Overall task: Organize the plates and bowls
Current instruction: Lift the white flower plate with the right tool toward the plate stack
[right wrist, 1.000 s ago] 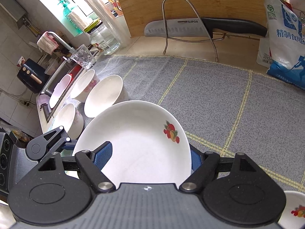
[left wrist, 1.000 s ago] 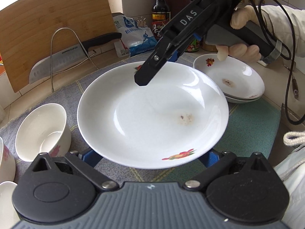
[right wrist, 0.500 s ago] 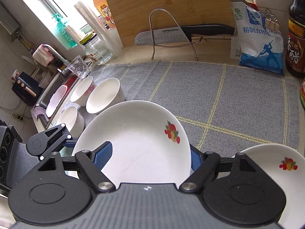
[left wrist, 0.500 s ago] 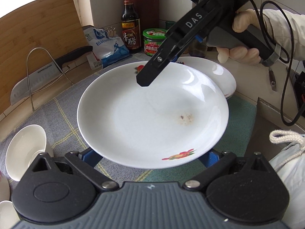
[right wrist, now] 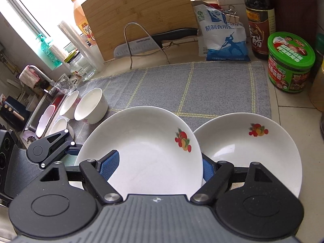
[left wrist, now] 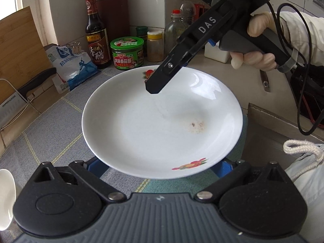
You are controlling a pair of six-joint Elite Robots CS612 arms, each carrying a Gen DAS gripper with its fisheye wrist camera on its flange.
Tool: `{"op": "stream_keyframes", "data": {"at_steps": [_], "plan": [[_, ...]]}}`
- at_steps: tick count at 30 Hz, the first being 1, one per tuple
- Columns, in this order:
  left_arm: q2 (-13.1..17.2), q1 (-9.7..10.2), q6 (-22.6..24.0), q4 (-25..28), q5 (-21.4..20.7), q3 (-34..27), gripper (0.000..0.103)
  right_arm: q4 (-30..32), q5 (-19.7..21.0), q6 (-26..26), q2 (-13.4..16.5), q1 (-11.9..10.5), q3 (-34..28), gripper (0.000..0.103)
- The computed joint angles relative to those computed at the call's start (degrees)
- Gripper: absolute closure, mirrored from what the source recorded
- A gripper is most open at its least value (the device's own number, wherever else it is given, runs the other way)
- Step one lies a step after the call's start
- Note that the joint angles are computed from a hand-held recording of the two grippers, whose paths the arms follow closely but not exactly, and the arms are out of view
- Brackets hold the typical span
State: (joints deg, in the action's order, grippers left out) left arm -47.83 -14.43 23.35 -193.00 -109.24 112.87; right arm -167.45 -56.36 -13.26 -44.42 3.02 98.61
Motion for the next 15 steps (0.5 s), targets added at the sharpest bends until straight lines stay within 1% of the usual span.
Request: {"op": "stream_keyframes", "data": {"at_steps": [7, 11, 15], "plan": [[1.1, -1.39, 1.2, 1.5, -2.0, -1.5, 0.001, -2.6, -1.2, 2.0, -0.6, -1.8, 2.3, 0.017], [1.6, -2.03, 1.7, 2.3, -2.5, -2.3, 0.001, -3.4, -1.6, 3.0, -0.6, -2.6, 3.0, 0.017], [2.1, -2.28, 2.2, 3.2, -3.0, -3.0, 0.001, -3.6, -1.9, 3.6, -0.4, -3.2, 3.1, 0.017]]}}
